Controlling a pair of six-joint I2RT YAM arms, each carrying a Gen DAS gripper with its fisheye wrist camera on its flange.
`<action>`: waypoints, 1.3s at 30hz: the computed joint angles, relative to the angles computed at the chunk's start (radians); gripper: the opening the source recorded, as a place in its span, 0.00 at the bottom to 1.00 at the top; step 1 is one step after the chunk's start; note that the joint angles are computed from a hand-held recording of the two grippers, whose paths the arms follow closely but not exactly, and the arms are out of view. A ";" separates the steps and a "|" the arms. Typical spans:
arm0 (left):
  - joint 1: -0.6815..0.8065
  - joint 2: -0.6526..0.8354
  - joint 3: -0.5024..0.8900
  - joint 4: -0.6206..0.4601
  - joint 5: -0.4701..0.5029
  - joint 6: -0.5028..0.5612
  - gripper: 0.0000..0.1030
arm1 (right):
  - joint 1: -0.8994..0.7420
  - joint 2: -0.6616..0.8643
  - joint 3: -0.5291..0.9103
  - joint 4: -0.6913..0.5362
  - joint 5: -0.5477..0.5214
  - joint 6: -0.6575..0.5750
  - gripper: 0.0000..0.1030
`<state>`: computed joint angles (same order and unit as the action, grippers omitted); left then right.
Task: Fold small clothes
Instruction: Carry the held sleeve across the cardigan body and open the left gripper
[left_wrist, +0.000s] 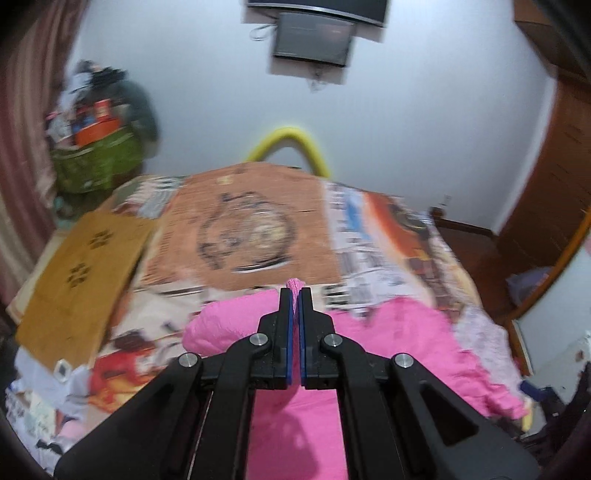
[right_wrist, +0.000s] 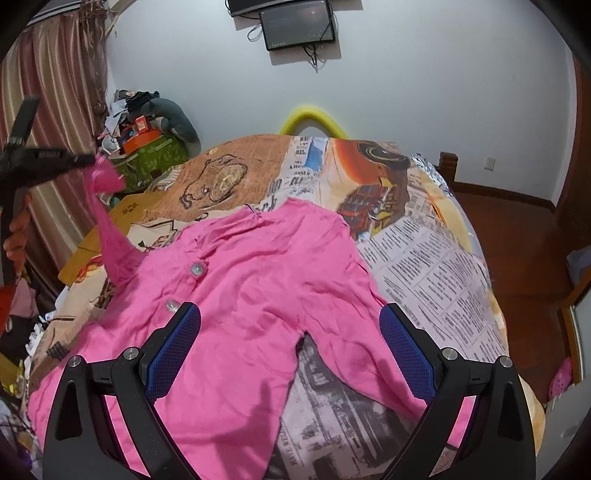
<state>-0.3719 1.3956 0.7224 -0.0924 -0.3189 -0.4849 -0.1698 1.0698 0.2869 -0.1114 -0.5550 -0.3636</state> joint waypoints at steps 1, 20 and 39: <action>-0.027 0.025 0.018 0.010 0.000 -0.007 0.01 | -0.011 0.008 0.000 0.001 -0.003 -0.009 0.94; -0.260 0.557 0.299 0.053 0.220 0.019 0.40 | -0.087 0.209 0.060 0.015 -0.029 -0.091 0.94; 0.283 0.432 -0.124 0.244 0.184 0.105 0.61 | 0.313 0.636 0.309 0.214 0.130 0.168 0.64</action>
